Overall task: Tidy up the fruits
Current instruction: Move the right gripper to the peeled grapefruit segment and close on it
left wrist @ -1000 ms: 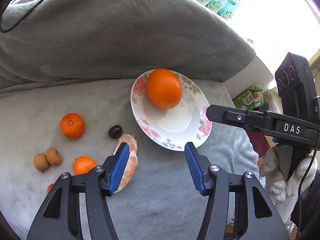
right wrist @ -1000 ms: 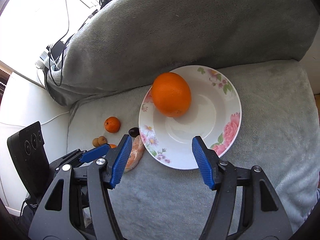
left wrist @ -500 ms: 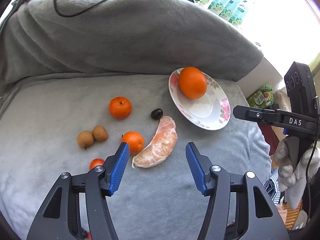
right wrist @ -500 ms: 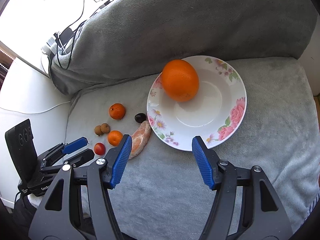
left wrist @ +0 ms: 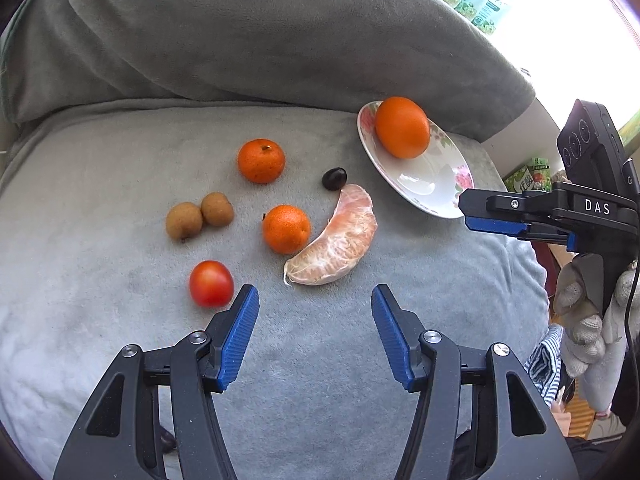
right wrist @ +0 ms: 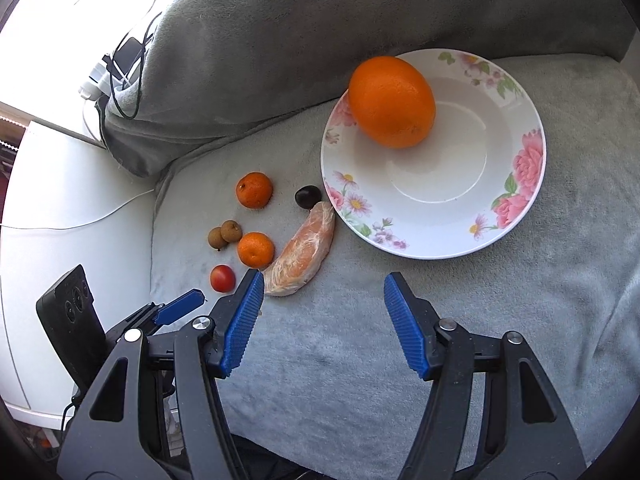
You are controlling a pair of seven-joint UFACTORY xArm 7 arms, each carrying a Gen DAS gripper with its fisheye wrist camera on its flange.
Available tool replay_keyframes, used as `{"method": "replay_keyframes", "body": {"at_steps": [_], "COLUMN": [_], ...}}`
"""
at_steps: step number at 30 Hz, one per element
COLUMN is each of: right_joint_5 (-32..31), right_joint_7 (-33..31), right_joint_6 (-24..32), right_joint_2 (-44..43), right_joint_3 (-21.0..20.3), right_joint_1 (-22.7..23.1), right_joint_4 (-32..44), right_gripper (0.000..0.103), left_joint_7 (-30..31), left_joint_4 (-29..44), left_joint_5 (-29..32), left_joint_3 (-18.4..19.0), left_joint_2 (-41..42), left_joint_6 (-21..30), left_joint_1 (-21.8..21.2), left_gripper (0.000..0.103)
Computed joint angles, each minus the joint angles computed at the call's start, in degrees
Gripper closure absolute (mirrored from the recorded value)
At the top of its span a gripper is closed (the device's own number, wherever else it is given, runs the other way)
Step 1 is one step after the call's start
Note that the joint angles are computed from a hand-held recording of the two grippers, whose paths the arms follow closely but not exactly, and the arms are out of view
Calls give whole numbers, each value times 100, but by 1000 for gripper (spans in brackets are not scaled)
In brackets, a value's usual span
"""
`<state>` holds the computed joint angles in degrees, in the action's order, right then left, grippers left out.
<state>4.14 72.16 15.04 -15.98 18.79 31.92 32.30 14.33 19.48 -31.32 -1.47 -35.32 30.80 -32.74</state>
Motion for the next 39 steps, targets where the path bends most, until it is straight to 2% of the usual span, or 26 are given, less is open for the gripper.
{"method": "replay_keyframes", "body": {"at_steps": [4,11,16,20,23,26,33,39], "right_joint_5": [343,588,1319,1474,1814,2843,3455,4551], "right_joint_7": [-169,-180,-451,-457,-628,-1444,-1974,-2863], "right_joint_6": [-306,-712,-1239,-1369,-1509,-1645,-1675,-1717], "right_joint_2": [328,912,1291,1544,1715,1861,1954,1903], "right_joint_3": [-145,-170,-295,-243,-153,201,405,630], "right_joint_1": [192,229,429,381,341,132,-49,-153], "right_joint_4": [73,295,352,467,534,619,681,642], "right_gripper": [37,37,37,37,38,44,47,48], "left_joint_7": [65,311,628,860,1049,1228,1571,1895], "left_joint_4": [-16,77,186,308,390,459,635,749], "left_joint_5": [-130,-344,-549,-724,-932,-1118,-1467,-1687], "left_joint_3": [96,106,86,54,47,9,-156,-258], "left_joint_2": [39,338,695,999,1156,1305,1622,1772], "left_joint_6": [40,-83,-234,-280,-230,-179,-163,-127], "left_joint_1": [-31,-136,-211,-202,-174,-120,35,102], "left_gripper": [45,45,47,47,48,48,49,49]}}
